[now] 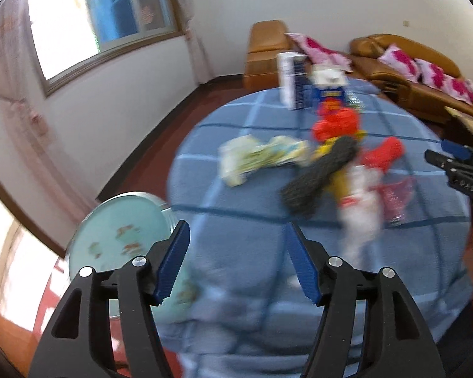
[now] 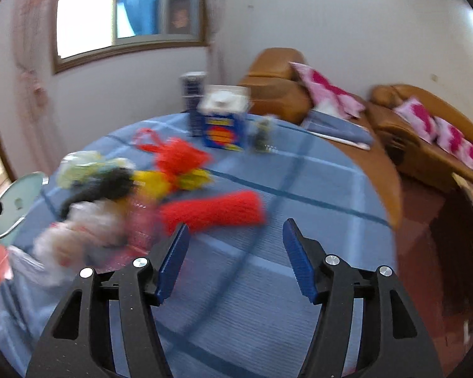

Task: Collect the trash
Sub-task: 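Reach to the table and grasp the white plastic bag with the left tool, then grasp the red foam mesh with the right tool while the left tool carries the white bag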

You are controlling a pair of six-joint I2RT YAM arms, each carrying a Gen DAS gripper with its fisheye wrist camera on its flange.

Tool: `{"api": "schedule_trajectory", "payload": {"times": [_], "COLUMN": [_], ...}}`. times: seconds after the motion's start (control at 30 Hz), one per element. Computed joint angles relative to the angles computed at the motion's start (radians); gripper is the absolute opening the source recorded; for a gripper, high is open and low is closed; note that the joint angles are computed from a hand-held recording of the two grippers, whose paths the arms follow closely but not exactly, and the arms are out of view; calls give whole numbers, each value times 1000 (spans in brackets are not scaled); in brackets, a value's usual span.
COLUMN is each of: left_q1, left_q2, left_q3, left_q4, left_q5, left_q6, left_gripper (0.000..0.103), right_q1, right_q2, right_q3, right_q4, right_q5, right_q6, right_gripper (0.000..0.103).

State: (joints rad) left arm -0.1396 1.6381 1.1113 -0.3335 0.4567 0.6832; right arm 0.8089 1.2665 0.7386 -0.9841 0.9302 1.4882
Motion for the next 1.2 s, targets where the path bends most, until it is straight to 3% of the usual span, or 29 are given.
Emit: {"api": "schedule_trajectory", "payload": {"times": [0.2, 0.37, 0.4, 0.5, 0.6, 0.93, 1.1, 1.2], "left_q1": [-141, -221, -228, -234, -223, -112, -36, 19], "left_q2": [-76, -71, -56, 3, 26, -102, -64, 16], "left_q3": [-91, -145, -141, -97, -68, -31, 39, 120], "left_q4": [-9, 19, 19, -23, -53, -183, -160, -146], "left_q5": [-17, -68, -75, -67, -33, 121, 121, 98], "left_q6": [-33, -25, -25, -19, 0, 121, 119, 99], "left_gripper": [62, 62, 60, 29, 21, 19, 19, 19], "right_q1": [108, 180, 175, 170, 144, 111, -19, -186], "right_q2": [-75, -112, -113, -108, -111, -119, -150, -208], "right_q3": [-113, -171, -177, -180, -184, -160, -145, -163], "right_q4": [-215, -258, -238, -192, -125, -110, 26, 220], "right_q5": [-26, -34, -29, -22, -18, -9, -8, -61], "right_q6": [371, 520, 506, 469, 399, 352, 95, -190], "right_gripper": [65, 67, 68, 68, 69, 69, 69, 68]}}
